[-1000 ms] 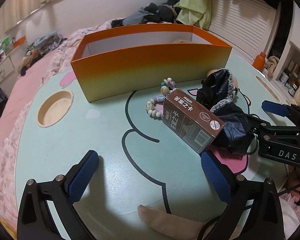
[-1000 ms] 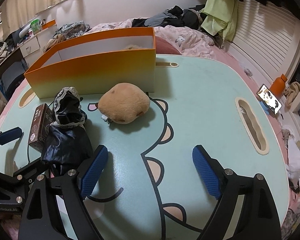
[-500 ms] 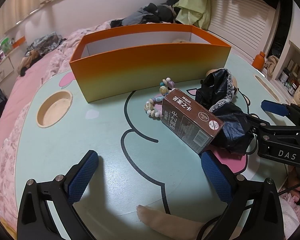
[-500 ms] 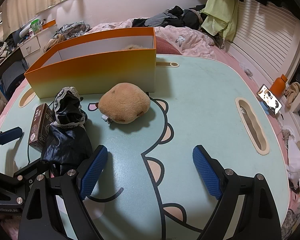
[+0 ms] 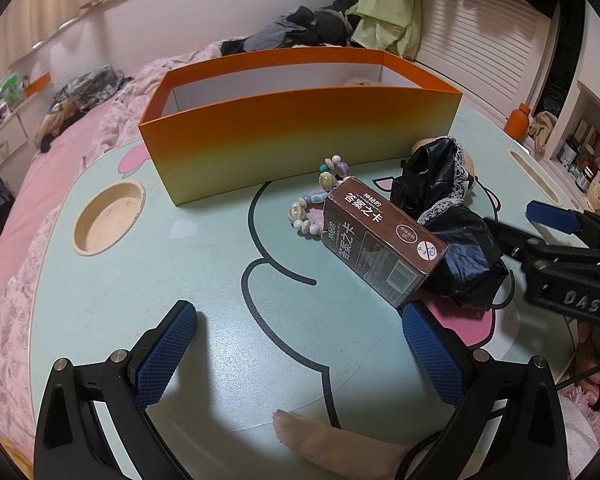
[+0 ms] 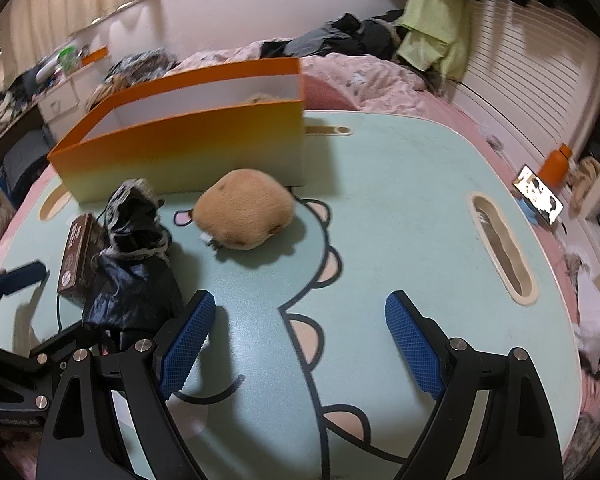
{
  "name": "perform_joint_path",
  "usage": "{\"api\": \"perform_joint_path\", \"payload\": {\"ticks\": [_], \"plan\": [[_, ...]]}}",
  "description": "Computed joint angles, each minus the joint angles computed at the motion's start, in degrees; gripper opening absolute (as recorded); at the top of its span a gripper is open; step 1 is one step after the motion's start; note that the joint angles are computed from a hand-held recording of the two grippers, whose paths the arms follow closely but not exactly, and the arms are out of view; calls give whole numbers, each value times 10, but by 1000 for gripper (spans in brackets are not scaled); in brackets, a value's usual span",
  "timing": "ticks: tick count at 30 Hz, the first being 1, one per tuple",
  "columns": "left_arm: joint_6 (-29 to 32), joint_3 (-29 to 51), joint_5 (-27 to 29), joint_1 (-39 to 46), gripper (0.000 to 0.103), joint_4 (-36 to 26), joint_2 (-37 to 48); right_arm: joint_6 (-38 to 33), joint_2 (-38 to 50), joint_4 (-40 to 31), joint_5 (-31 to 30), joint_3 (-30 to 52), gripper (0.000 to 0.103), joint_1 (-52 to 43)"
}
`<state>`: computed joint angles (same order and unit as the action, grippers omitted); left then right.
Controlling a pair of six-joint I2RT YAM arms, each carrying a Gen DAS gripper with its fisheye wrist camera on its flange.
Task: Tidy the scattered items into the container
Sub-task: 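Grasp the black lace pouch with the right gripper while the left reaches toward the brown card box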
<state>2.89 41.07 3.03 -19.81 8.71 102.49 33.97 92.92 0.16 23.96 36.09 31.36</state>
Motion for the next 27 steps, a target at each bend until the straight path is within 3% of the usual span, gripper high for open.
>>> {"api": "perform_joint_path", "payload": {"ticks": [6, 8, 12, 16, 23, 25, 26, 27], "plan": [[-7, 1, -5, -8, 102, -1, -1, -29, -113, 154, 26, -104, 86, 40], [-7, 2, -4, -7, 102, -2, -1, -60, -130, 200, -6, -118, 82, 47], [-5, 1, -4, -6, 102, -1, -1, -72, -50, 142, -54, -38, 56, 39], [-5, 1, -3, -5, 102, -1, -1, -78, 20, 111, -162, 30, 54, -1], [-6, 0, -4, -7, 102, 0, 0, -90, 81, 104, -280, 71, 54, -23], [-5, 0, -3, -5, 102, -1, -2, -95, 86, 115, -290, 68, 54, -26], [-6, 0, -4, -6, 103, -1, -1, -100, 89, 112, -292, 72, 52, -24], [-4, 0, -2, -5, 102, 0, -1, -105, 95, 113, -299, 76, 37, -23]]}}
